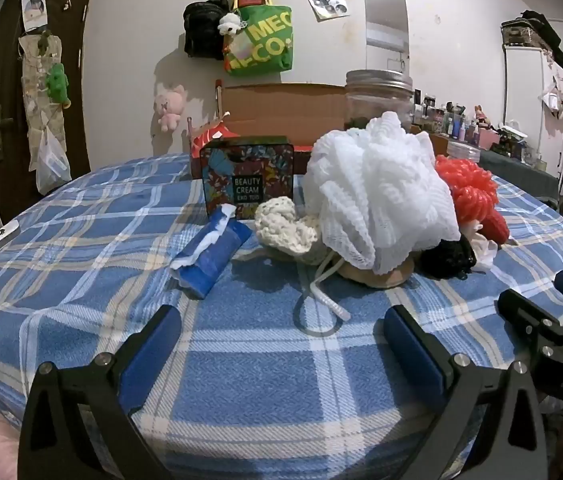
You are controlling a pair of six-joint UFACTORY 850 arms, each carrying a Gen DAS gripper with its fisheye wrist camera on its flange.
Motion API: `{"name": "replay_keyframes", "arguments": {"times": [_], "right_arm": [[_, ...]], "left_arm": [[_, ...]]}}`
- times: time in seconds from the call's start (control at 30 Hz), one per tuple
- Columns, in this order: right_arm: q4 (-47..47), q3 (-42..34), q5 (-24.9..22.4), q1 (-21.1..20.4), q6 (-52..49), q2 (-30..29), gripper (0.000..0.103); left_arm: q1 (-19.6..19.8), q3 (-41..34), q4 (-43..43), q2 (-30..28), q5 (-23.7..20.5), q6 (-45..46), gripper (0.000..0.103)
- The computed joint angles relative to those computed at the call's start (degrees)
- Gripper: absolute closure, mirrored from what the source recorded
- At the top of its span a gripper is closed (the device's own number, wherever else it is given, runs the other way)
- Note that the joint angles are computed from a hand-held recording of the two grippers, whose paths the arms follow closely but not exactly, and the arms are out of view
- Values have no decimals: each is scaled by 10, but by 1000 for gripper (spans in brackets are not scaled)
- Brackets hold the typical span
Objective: Organize soft objects
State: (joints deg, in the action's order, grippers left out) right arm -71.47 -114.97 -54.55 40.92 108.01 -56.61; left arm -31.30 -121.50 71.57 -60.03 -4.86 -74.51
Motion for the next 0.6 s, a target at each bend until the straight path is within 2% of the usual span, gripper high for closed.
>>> {"name": "replay_keyframes", "arguments": {"times": [0.07,0.23,0.33,0.6], "right_arm": [[-2,0,0,0,2,0,0],[-1,0,0,0,1,-1,0],[-1,-1,0,0,0,-1,0],[0,-1,0,0,0,-1,0]], "left_arm": [[0,-2,-54,0,-2,56,0],[0,0,-7,0,-1,9,0],[0,-1,-41,0,-2,42,0],[0,-2,-35,-1,-2,36,0]]}}
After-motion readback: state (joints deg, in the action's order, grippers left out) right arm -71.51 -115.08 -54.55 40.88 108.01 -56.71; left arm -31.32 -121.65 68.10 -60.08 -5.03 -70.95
